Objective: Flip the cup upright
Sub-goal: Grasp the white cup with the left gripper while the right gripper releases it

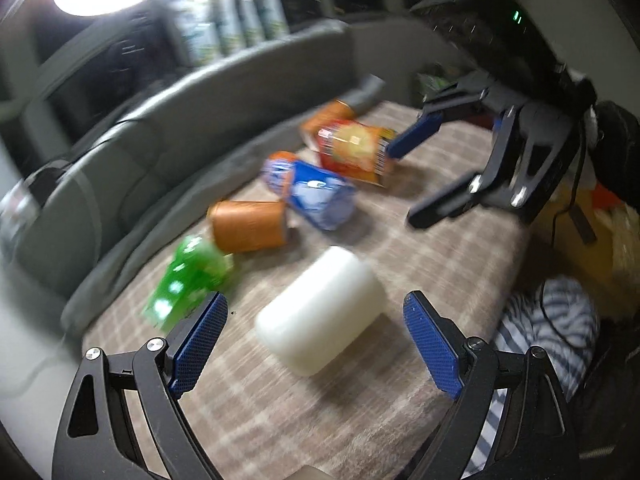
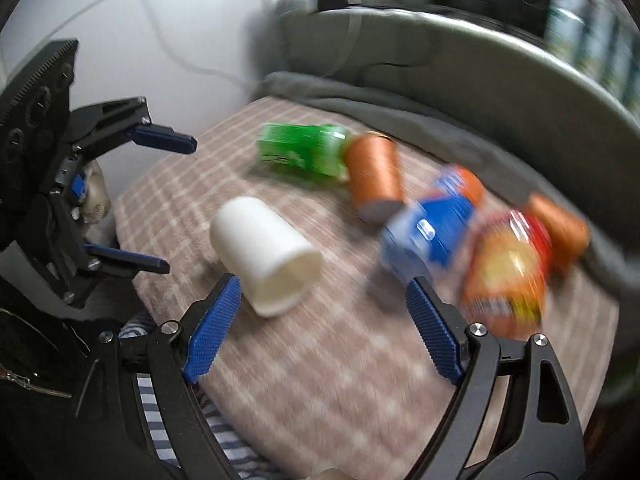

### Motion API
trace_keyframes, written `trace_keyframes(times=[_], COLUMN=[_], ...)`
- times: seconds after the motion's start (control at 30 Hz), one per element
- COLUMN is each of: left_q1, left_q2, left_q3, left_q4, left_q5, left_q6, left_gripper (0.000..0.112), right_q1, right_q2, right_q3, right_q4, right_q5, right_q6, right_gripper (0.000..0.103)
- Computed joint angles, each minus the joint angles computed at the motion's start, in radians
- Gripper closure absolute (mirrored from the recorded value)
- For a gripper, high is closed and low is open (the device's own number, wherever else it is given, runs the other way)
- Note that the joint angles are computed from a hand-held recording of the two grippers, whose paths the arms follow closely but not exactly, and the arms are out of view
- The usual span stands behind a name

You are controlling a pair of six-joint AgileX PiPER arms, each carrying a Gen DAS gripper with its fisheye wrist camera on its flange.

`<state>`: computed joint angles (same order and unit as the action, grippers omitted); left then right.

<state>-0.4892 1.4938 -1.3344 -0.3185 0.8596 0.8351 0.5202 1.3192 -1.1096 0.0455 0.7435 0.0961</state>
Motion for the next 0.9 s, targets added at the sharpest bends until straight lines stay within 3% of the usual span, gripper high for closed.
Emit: trace_keyframes(times=[0.13,0.3,0.6,0.9], left_q1=[-0.053,-0.116,-0.201,-0.23], left_q2=[0.085,0.168,0.234,0.283], left_q3=[-0.078,-0.159,-0.187,-0.198], left_q4=[0.082,0.212,0.414,0.453], left_q5=[0.078,0.143,0.139,0.138], left_q6=[0.019,0.004,0.014,0.027], left_gripper=[0.022,0.022,0.022,0.022], right_q1=[0.005,-0.065,-0.265,-0.341], right_q2=[-0.156,-0.298,-0.376,-0.369], right_q3=[0.168,0.316,0.389,0.406], right_q4=[-0.105,-0.068,0.133,0.218], right_q5=[-0.025,-0.051,-0.063,-0.068], right_q6=[0.21,0.276,0.119,0.056], right_gripper=[0.016,0.016,0.016,0.016])
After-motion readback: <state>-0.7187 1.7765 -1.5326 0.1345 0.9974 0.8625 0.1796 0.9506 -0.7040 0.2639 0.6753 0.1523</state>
